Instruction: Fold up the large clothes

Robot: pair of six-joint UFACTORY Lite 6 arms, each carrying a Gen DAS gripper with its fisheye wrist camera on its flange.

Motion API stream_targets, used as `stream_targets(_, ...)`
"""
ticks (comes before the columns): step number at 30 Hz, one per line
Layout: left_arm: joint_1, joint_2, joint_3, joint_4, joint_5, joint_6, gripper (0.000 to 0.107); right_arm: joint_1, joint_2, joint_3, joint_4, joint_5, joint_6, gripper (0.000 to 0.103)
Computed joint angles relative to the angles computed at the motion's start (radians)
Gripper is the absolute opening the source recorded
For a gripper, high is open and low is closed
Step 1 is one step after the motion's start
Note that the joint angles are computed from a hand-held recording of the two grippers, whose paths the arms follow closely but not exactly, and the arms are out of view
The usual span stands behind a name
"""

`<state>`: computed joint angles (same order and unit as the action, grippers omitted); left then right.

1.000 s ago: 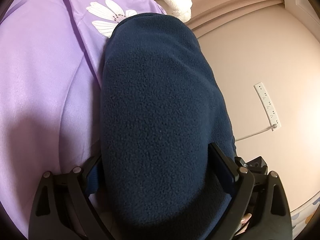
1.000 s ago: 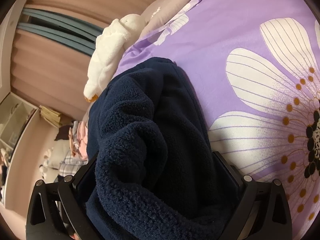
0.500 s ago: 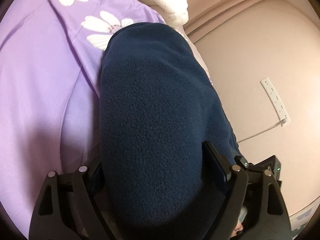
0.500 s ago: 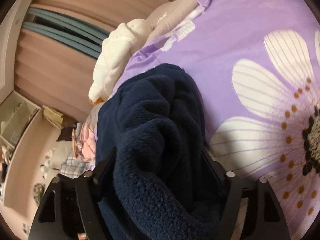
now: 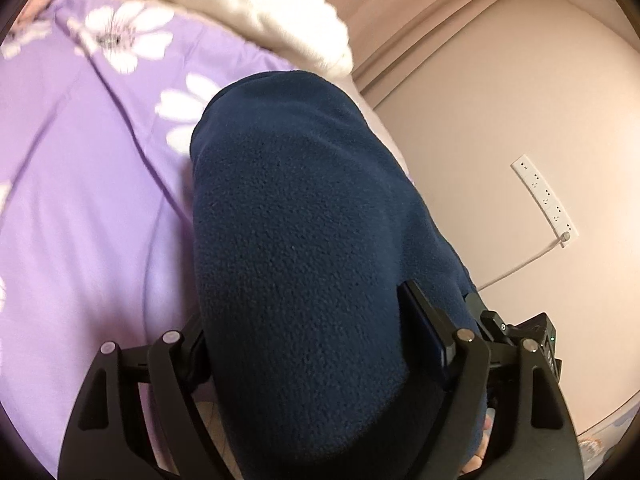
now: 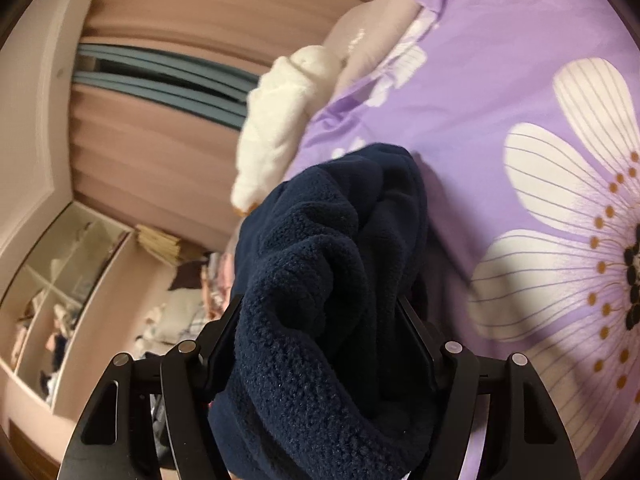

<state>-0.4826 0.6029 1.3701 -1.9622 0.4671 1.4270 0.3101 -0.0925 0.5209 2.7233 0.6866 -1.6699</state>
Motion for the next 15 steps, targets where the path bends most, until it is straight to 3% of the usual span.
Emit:
stream_targets(6,0.037,-0.133,-0.106,-0.031,0.001,0.061,0.081,0.089,-0.026,0.065,0.090,-0.058,-0.094,0.073)
stream_targets(11,0.080,-0.243,-0.196,-0.010,0.024,0.062,0.081,0.185,-0.061,0.141,0.226,-0.181,-0.267,0.073)
stream_targets(15,0.099,-0.348,-0.269,-0.034,0.013,0.117,0.081,0.214,-0.039,0.186,0.241,-0.174,-0.299,0.073)
